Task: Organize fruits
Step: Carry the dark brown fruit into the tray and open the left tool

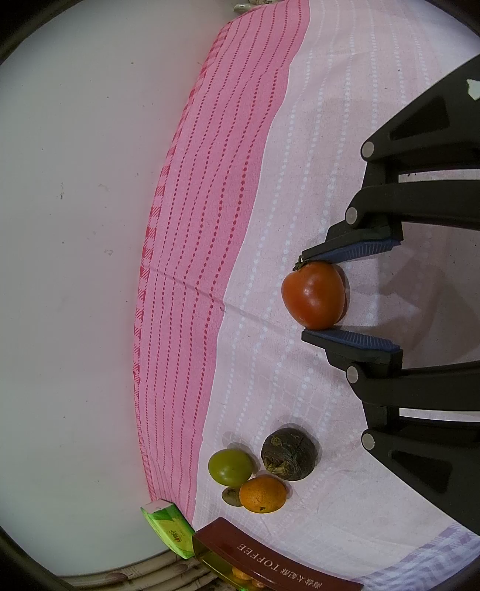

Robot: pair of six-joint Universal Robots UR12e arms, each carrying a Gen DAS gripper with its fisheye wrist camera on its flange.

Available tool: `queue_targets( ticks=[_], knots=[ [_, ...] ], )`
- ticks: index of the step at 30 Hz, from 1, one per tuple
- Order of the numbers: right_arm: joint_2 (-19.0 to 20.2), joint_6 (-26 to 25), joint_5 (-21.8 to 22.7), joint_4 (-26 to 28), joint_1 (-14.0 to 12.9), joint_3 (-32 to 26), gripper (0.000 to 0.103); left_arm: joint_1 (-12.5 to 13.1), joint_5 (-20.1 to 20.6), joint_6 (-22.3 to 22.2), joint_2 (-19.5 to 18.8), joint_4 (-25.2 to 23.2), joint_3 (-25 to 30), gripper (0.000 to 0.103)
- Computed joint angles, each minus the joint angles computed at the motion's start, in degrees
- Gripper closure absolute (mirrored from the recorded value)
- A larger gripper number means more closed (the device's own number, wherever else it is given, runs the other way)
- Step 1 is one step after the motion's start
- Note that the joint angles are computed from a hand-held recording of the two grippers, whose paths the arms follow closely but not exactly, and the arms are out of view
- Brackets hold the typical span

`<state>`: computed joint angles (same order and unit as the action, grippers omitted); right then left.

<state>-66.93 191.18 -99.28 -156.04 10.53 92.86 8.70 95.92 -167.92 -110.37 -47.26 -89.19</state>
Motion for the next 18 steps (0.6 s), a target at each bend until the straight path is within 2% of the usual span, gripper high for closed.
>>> queue_targets(
  ticks=[7,10,18],
  knots=[
    [0.0,-0.3,-0.4,0.1,0.1,-0.1,0.071,-0.1,0.6,0.2,0.1,0.2,-0.3,0.063],
    [0.1,-0.2,-0.9,0.3,0.2,-0.2,0.071,-0.3,1.1,0.9,0.6,2.0,-1.1,0.063],
    [0.2,3.6,-2.8,1.8,0.8,-0.7,0.071,0.0,-0.8,2.8,2.8,6.4,-2.8,0.053]
  ],
)
